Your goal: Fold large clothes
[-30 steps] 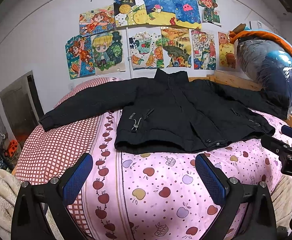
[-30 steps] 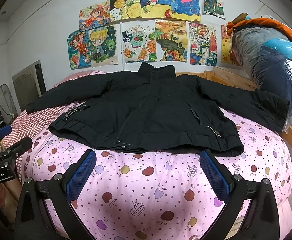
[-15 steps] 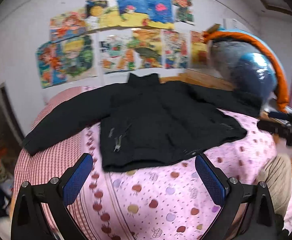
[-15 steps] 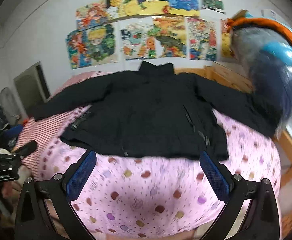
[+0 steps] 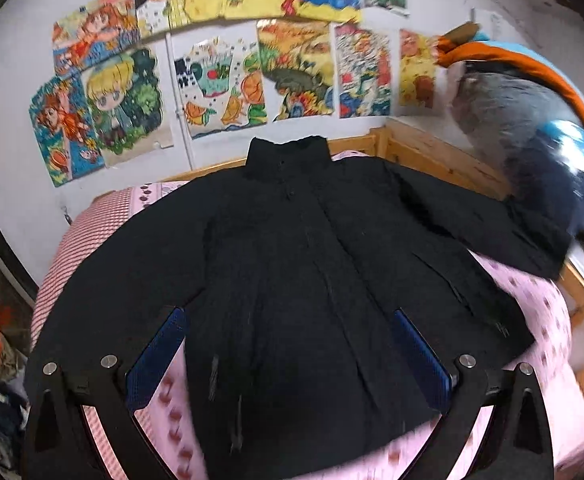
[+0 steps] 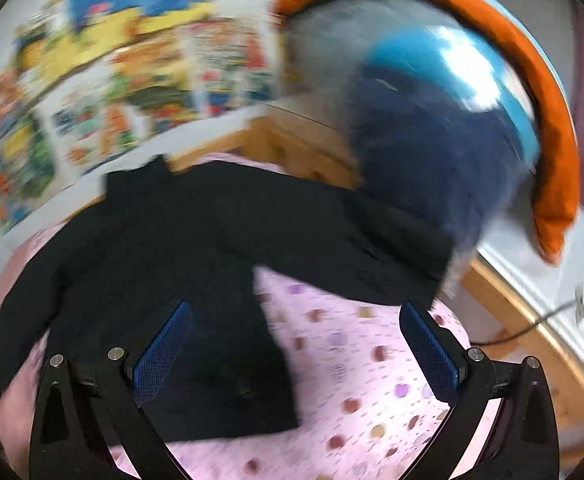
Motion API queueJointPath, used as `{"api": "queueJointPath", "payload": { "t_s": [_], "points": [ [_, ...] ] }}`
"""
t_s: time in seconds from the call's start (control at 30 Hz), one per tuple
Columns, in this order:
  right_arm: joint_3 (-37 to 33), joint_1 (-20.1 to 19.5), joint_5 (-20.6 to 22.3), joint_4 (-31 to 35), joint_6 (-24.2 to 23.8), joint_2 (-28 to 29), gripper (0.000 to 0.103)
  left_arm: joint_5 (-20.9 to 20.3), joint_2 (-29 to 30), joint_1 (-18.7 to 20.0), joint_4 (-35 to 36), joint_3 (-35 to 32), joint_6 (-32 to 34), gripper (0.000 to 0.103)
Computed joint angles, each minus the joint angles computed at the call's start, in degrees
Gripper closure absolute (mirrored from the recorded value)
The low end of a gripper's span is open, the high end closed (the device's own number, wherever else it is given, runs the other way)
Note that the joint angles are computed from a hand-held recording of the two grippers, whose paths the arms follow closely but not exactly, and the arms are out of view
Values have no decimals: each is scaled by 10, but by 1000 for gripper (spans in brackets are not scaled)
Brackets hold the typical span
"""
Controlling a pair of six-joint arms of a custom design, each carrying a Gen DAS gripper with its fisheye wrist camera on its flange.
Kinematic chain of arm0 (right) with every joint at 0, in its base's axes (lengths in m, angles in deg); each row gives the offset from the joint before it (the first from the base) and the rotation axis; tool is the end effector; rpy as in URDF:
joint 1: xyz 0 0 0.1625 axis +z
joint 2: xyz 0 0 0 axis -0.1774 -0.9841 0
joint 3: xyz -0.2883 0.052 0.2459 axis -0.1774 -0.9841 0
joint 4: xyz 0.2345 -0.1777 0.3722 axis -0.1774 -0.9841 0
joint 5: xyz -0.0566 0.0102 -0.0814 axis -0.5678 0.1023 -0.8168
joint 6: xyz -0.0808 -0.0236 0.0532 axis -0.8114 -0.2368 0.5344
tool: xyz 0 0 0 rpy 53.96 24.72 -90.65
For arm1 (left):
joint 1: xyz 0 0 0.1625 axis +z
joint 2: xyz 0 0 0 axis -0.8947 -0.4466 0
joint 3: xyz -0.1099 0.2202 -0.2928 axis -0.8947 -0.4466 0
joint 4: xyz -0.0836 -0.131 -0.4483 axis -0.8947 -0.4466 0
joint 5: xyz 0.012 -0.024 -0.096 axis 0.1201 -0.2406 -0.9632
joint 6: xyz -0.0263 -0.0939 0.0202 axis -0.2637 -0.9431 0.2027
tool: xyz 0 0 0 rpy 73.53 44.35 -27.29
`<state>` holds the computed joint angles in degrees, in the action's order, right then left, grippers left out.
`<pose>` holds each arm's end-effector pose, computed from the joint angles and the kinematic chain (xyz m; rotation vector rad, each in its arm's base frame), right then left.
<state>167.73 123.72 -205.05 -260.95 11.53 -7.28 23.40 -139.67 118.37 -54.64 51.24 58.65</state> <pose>0.3539 -0.6630 0.2048 0.1160 -2.2756 1.1027 -0.1354 -0.5808 0.4794 0.2453 2.0487 -1.0120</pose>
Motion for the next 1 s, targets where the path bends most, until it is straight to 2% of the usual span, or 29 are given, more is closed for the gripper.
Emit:
{"api": "queueJointPath", "payload": {
  "t_s": [0.13,0.17,0.23,0.3,0.33,0.43,0.5,0.57,0.6,0.63,0.7,0.77,0.8,0.9,1.0],
  "points": [
    [30,-52,10,-52,68,-1,1,-51,105,48,-60,-95,41,0],
    [34,-67,3,-54,95,2,1,-70,133,60,-75,-122,55,0],
    [24,-92,3,-66,116,14,1,-114,203,88,-112,-188,97,0],
    [25,-118,33,-123,100,23,1,-145,260,109,-126,-246,129,0],
    [14,-131,40,-157,72,37,1,-158,287,118,-130,-275,146,0],
    [-12,-148,73,-195,-13,60,1,-196,375,142,-141,-371,194,0],
    [-14,-162,139,-193,-52,60,1,-224,429,157,-144,-431,210,0],
    [-8,-169,186,-186,-65,55,3,-241,472,167,-115,-490,207,0],
    [-10,-170,200,-174,-71,55,7,-242,501,172,-94,-526,209,0],
    [-11,-166,206,-165,-75,55,24,-242,518,175,-79,-548,211,0],
    [-22,-159,199,-155,-75,64,36,-240,561,181,-28,-605,214,0],
    [-29,-151,185,-151,-68,66,78,-243,572,185,2,-615,206,0],
    [-36,-145,175,-142,-66,67,85,-246,583,189,36,-632,193,0],
    [-33,-122,184,-122,-80,50,92,-254,602,196,102,-667,161,0],
    [-60,-86,193,-105,-131,57,94,-271,601,200,109,-670,156,0]
  ]
}}
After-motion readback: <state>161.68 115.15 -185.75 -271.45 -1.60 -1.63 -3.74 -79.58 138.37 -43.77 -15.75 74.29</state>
